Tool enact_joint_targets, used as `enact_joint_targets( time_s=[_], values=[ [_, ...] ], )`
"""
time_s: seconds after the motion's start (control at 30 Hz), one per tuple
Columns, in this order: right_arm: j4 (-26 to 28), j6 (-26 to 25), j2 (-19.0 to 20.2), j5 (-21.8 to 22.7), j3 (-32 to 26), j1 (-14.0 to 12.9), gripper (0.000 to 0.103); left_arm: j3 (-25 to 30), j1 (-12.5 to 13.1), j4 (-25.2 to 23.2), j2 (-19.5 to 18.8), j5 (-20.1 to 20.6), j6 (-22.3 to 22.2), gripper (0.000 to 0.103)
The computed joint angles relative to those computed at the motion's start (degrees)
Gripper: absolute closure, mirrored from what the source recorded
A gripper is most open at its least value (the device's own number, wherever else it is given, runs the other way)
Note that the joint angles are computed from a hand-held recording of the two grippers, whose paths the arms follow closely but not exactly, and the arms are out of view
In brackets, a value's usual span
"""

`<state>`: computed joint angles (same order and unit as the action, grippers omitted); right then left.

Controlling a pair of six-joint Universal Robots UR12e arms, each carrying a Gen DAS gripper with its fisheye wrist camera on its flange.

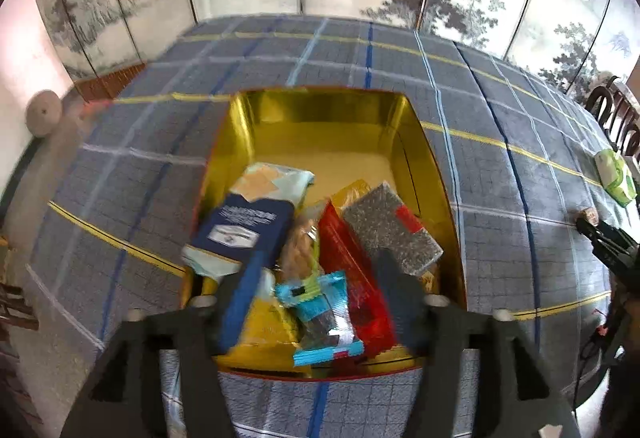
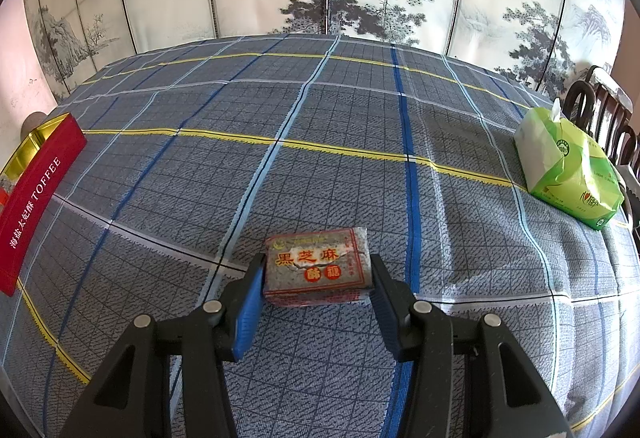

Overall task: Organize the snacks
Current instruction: 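Open the left gripper to drop the wafer packet in the tin, then carry the sesame-candy box into the tin and open the right gripper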

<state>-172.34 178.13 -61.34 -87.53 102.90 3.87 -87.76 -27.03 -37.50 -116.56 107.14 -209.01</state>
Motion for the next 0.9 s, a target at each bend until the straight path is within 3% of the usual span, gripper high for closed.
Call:
enact_joint_targets(
  time_s=[0.13,0.5,0.63,0.9],
  values=[
    [0.0,-0.04,-0.01,-0.03,0.01,0.0,0.052,-0.08,-1.1,0.88,0.36,4.94,2.11,0.034],
    [-0.07,-0.3,-0.13,-0.65,0.12,-0.06,0.054,-3.13,-1.18,2.6,2.71,5.51,-0.59,0.029],
    [-0.14,-0.11,-0.31,-1.41,0.28,0.05,0.054,-3.98,-1.24,1.65,3.26,6.44,-2.06,0.022],
    [0.58,2.91,-0.26,-3.22,-0.08,0.26,0.055,-5.63,-0.98,1.58,4.41,6.72,-4.07,0.02]
  ],
)
